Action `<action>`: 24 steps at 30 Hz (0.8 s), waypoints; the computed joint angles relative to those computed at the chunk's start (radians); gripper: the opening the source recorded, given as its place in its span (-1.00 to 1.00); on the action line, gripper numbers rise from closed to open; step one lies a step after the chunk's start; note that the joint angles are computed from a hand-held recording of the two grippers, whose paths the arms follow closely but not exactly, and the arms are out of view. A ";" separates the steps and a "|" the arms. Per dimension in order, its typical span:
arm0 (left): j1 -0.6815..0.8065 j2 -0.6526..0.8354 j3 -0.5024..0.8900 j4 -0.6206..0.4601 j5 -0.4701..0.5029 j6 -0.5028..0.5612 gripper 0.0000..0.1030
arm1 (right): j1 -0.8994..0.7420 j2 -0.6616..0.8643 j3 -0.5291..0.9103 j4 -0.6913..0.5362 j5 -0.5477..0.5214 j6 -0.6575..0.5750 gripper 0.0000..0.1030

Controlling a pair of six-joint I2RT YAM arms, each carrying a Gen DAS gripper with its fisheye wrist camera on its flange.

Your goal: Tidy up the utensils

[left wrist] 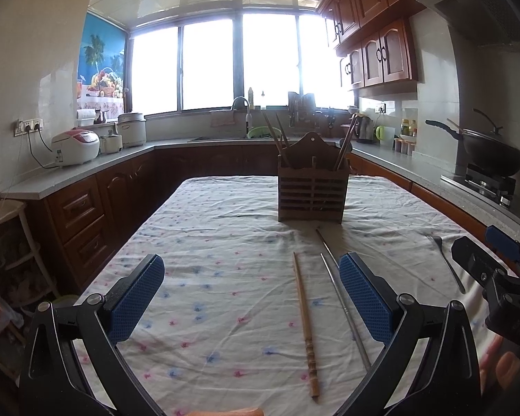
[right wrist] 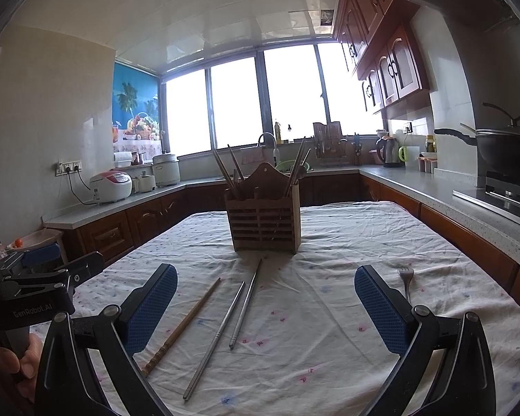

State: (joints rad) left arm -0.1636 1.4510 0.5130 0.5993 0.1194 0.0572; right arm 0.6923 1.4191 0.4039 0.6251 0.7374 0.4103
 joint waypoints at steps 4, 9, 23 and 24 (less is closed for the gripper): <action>-0.002 0.000 0.001 -0.002 0.000 -0.002 1.00 | 0.000 -0.001 0.003 -0.002 0.002 -0.001 1.00; -0.006 -0.002 0.002 -0.002 -0.004 -0.004 1.00 | 0.003 -0.007 0.004 0.002 0.007 -0.005 1.00; -0.010 -0.015 -0.007 -0.002 -0.009 -0.002 1.00 | 0.012 -0.008 0.004 0.010 0.018 -0.010 1.00; -0.011 -0.017 -0.008 -0.003 -0.009 -0.001 1.00 | 0.012 -0.007 0.005 0.010 0.018 -0.010 1.00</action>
State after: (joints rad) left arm -0.1743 1.4343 0.5052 0.5959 0.1104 0.0558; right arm 0.7044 1.4117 0.4088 0.6352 0.7556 0.4002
